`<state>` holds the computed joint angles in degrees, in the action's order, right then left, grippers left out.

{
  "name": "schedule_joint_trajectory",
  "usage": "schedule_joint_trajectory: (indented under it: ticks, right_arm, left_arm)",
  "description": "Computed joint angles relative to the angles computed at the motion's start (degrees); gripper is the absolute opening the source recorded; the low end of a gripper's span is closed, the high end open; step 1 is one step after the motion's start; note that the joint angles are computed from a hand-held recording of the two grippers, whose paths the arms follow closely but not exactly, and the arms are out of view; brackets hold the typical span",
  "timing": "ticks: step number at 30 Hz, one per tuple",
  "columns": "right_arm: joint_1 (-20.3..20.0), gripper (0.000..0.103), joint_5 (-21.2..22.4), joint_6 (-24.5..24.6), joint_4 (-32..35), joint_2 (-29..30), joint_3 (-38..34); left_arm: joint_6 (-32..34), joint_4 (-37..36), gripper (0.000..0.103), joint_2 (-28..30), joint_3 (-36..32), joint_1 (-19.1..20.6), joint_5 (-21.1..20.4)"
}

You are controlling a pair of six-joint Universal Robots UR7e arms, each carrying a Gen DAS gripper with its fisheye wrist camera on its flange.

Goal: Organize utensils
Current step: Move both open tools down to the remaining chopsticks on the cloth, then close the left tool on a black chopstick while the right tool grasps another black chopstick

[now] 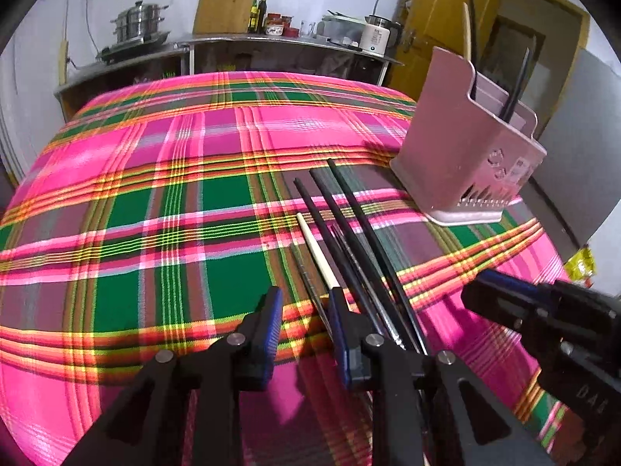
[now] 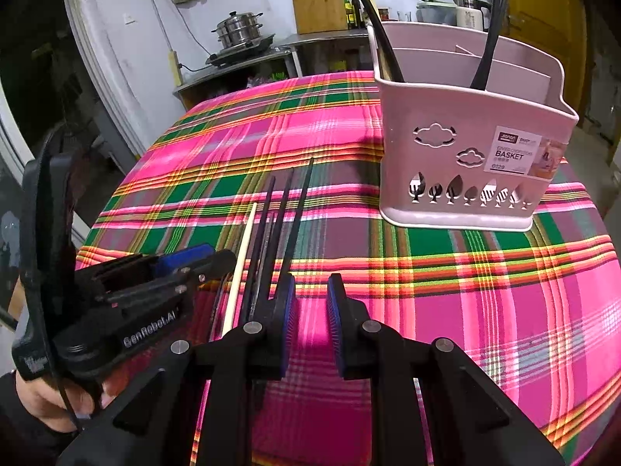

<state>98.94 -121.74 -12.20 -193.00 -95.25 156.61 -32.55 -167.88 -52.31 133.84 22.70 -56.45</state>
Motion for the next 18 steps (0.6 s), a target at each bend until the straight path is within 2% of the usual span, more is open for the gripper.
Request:
schedule_joint_trajectory:
  ticks: [5, 7, 12, 18]
  right_arm:
    - [0.2, 0.017, 0.2, -0.1, -0.3, 0.2, 0.2]
    - [0.2, 0.017, 0.2, -0.3, -0.7, 0.6, 0.1]
    - [-0.6, 0.017, 0.9, -1.1, -2.0, 2.9, -0.8]
    - [-1.0, 0.017, 3.6, -1.8, -1.6, 5.2, -2.1]
  left_arm:
    - [-0.4, 2.0, 0.024, 0.3, -0.2, -1.1, 1.8]
    - [-0.2, 2.9, 0.017, 0.1, -0.4, -1.2, 2.2]
    - [2.4, 3.3, 0.006, -1.6, -0.2, 0.8, 0.8]
    - [5.0, 4.8, 0.005, -3.9, 0.3, 2.6, 1.7]
